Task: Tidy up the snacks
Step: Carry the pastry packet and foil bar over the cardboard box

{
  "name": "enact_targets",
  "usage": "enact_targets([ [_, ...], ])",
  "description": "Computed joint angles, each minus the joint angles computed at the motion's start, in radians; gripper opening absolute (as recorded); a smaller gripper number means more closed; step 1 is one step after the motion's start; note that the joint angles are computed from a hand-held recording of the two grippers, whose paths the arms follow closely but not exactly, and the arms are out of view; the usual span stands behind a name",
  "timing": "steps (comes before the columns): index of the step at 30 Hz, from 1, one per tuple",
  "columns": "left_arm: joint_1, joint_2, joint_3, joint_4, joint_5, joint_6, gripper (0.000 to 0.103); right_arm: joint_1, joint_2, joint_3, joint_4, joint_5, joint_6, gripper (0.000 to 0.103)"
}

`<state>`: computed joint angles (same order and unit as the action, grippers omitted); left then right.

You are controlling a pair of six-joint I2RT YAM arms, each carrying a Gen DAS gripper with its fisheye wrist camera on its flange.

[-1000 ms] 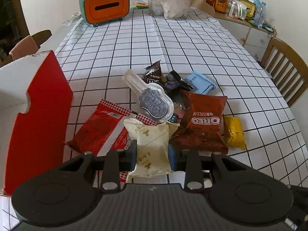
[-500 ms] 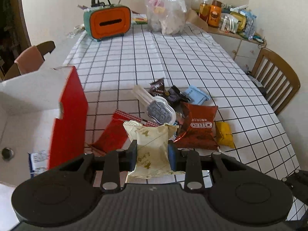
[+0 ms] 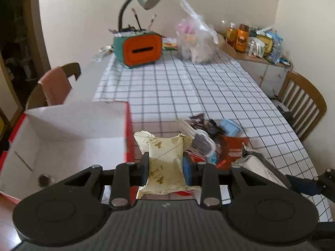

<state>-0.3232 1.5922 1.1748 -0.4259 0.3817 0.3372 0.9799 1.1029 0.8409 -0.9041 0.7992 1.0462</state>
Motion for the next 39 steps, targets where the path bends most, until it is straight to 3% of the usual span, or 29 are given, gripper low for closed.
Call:
enact_targets([
  [11, 0.168, 0.098, 0.175, -0.071, 0.052, 0.066, 0.031, -0.085, 0.223, 0.180, 0.180, -0.033, -0.212, 0.040],
  [23, 0.307, 0.317, 0.406, -0.135, 0.042, 0.116, 0.031, -0.185, 0.520, 0.414, 0.346, -0.149, -0.399, 0.040],
  [31, 0.346, 0.484, 0.576, -0.190, -0.005, 0.135, 0.031, -0.246, 0.738, 0.580, 0.372, -0.233, -0.435, 0.040],
  [39, 0.328, 0.573, 0.636, -0.188, -0.071, 0.166, 0.031, -0.298, 0.925, 0.743, 0.319, -0.291, -0.448, 0.040],
])
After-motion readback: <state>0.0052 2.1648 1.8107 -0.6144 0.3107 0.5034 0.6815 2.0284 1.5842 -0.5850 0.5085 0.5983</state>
